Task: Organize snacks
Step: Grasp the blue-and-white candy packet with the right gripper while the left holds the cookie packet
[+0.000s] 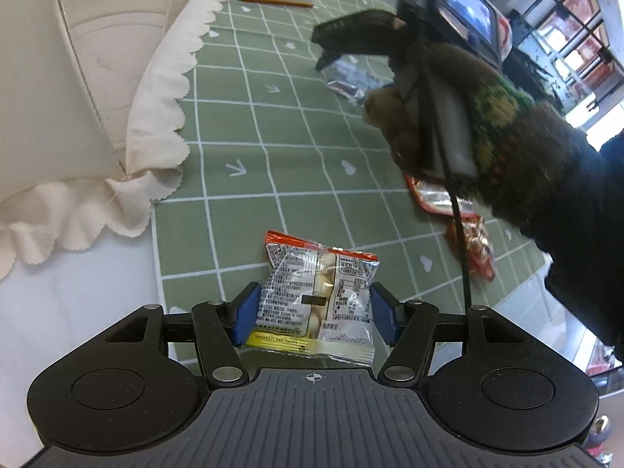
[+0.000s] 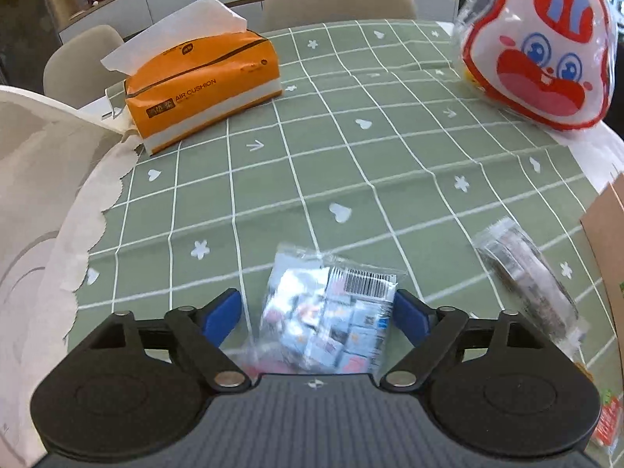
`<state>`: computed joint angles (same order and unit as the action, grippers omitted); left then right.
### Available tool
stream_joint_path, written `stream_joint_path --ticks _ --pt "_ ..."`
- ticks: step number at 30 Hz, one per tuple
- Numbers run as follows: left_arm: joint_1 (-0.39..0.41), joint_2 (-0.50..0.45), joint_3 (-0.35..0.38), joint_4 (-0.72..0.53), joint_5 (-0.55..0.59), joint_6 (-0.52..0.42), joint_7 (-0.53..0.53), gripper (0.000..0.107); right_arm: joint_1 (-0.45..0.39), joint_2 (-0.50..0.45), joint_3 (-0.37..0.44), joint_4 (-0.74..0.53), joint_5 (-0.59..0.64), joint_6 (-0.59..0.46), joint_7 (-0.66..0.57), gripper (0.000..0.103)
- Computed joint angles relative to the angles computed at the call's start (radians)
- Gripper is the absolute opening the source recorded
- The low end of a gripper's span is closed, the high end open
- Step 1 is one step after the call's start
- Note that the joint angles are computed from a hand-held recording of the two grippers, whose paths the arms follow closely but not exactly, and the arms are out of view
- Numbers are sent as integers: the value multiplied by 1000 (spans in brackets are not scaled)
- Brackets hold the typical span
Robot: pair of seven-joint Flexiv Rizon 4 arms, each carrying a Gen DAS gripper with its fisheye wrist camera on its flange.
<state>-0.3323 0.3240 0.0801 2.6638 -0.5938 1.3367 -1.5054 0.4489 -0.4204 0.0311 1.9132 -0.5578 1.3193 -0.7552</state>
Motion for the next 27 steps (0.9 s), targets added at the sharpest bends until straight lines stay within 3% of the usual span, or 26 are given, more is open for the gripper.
stream_joint_path --ticks 2,5,8,13,16,22,27 --pt "-4 6 8 6 -10 -3 5 66 21 -9 -26 -5 -40 5 12 86" --pt "-8 12 13 12 -24 3 7 66 0 -1 -3 4 -50 23 -45 64" --pt "-9 6 13 8 -33 8 10 66 -100 26 145 3 103 -9 -259 59" --pt "-29 -17 14 -9 -77 12 35 66 -246 160 335 75 411 -16 -596 59" --pt "-42 -40 2 -34 -103 -3 67 66 -313 268 404 118 598 -35 -779 59" --pt "-87 -100 -56 -106 -149 -48 147 66 -342 523 359 271 822 -71 -965 59" --pt "-131 -177 -127 -206 -182 -102 225 66 -367 709 269 414 820 -109 -947 59"
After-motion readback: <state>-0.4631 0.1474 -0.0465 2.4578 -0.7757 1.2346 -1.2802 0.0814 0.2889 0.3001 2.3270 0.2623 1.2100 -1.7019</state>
